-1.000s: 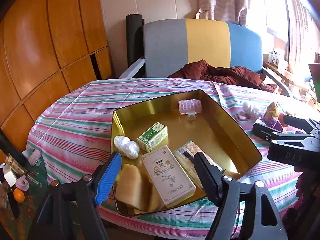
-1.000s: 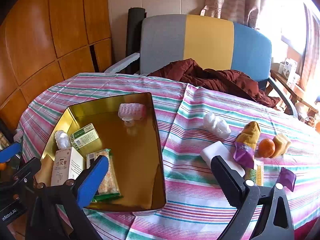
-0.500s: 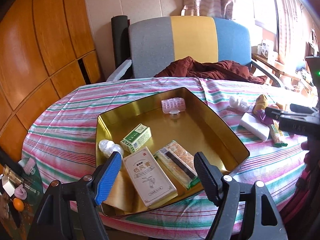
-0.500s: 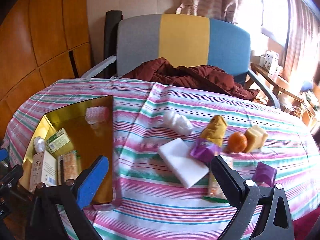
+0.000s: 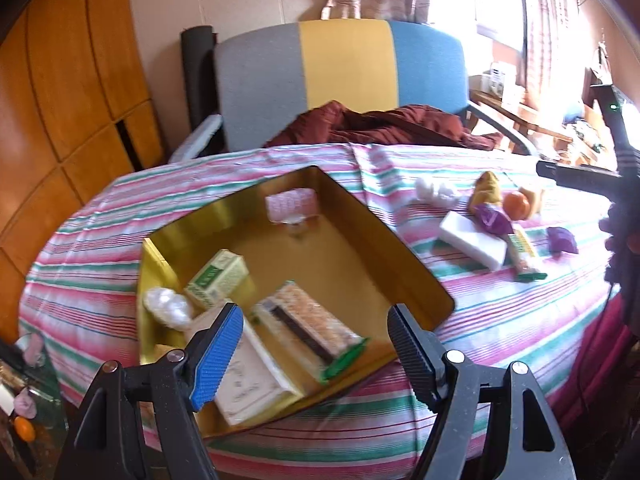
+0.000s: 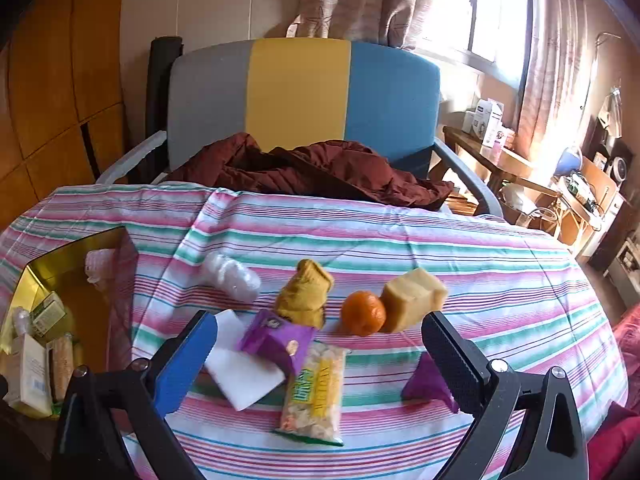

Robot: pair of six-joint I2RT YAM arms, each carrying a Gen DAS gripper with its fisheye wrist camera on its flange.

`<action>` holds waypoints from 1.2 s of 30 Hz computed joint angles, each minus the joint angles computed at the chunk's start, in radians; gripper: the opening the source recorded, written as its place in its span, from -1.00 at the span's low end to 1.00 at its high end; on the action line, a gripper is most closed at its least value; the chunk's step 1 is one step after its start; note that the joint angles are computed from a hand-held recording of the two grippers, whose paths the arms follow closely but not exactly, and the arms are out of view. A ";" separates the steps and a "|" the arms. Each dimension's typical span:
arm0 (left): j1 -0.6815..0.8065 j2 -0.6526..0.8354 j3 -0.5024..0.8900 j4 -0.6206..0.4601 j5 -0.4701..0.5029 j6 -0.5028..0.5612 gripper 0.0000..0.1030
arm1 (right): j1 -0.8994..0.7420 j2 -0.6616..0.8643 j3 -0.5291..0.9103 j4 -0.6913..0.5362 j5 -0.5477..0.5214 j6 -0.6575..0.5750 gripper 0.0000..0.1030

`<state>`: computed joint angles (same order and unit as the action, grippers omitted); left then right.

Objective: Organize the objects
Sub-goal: 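Withdraw both tools from the tray toward the remaining items, then grasp the purple snack packet with the left tool while the right tool grasps the yellow knitted item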

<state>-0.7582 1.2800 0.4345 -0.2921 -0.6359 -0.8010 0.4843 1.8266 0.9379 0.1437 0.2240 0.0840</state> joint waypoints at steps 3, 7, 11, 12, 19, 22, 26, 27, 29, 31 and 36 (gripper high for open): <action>0.007 0.041 0.017 0.047 0.040 0.035 0.48 | -0.073 0.027 0.030 0.001 -0.019 -0.024 0.99; 0.014 0.108 0.058 0.092 0.084 0.077 0.48 | -0.166 0.084 0.074 0.013 -0.043 -0.035 0.99; 0.015 0.196 0.124 0.120 0.114 0.122 0.48 | -0.262 0.146 0.104 0.029 -0.103 0.004 0.99; 0.019 0.217 0.141 0.130 0.128 0.137 0.48 | -0.281 0.163 0.108 0.029 -0.131 0.029 0.99; 0.046 0.430 0.335 0.165 0.228 0.220 0.48 | -0.327 0.211 0.155 -0.028 -0.229 0.092 0.99; 0.055 0.514 0.421 0.167 0.256 0.249 0.48 | -0.322 0.202 0.146 -0.028 -0.240 0.086 0.99; 0.068 0.609 0.544 0.140 0.281 0.287 0.48 | -0.324 0.196 0.141 -0.025 -0.248 0.083 0.99; 0.072 0.635 0.581 0.134 0.291 0.300 0.48 | -0.325 0.196 0.141 -0.026 -0.254 0.085 0.99; 0.080 0.676 0.642 0.122 0.305 0.326 0.48 | -0.328 0.197 0.145 -0.032 -0.259 0.082 0.99; 0.089 0.735 0.722 0.102 0.328 0.350 0.48 | -0.328 0.195 0.146 -0.032 -0.261 0.081 0.99; 0.111 0.894 0.937 0.015 0.375 0.402 0.58 | -0.339 0.188 0.144 -0.028 -0.285 0.087 0.99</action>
